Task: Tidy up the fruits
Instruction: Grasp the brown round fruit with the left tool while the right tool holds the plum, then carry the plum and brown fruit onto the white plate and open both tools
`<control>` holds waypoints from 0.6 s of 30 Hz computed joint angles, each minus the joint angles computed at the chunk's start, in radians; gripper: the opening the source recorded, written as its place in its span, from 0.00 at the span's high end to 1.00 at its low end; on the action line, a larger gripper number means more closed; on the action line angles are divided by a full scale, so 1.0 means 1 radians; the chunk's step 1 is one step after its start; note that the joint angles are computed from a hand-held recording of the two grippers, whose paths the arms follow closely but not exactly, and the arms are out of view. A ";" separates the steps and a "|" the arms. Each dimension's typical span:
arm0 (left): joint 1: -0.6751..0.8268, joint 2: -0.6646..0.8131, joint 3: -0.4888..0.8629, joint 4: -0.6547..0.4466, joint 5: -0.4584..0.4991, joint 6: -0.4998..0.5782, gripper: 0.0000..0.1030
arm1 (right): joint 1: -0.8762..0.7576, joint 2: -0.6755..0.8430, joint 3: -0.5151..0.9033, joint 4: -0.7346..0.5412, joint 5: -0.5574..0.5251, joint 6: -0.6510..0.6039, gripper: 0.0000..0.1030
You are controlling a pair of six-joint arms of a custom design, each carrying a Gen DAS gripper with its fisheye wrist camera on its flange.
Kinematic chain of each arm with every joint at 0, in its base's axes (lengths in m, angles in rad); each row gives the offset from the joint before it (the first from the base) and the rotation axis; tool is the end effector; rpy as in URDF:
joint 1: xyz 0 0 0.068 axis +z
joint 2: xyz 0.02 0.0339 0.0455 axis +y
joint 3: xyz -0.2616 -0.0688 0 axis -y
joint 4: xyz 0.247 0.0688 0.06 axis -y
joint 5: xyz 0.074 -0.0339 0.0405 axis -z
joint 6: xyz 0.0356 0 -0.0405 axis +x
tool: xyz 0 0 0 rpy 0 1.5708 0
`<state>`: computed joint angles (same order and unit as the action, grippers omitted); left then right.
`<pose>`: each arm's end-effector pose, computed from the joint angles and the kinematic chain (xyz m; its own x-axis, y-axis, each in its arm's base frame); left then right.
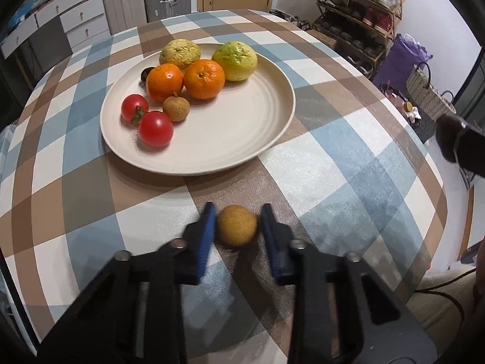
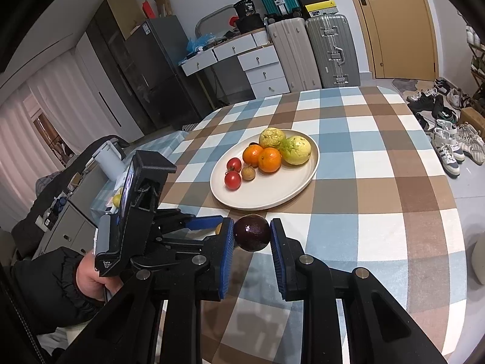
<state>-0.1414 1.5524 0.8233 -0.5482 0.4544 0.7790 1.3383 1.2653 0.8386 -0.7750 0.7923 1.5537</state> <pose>0.2651 -0.0535 0.1538 -0.4971 0.7084 -0.5011 0.8454 0.5255 -0.0957 0.0769 0.2148 0.2231 -0.6277 0.3962 -0.6701 0.2042 0.9145 0.3494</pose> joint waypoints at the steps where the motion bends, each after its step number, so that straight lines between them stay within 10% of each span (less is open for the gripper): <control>1: -0.001 -0.001 -0.001 -0.004 0.002 0.000 0.76 | -0.003 -0.001 -0.002 0.006 -0.001 -0.005 0.76; 18: 0.075 -0.042 0.047 -0.140 0.102 0.025 0.76 | -0.011 0.004 -0.016 0.026 -0.034 0.000 0.76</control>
<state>-0.0666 1.5108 0.8707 -0.6886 0.5569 0.8041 1.3272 1.2695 0.8227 -0.7490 0.7585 1.5536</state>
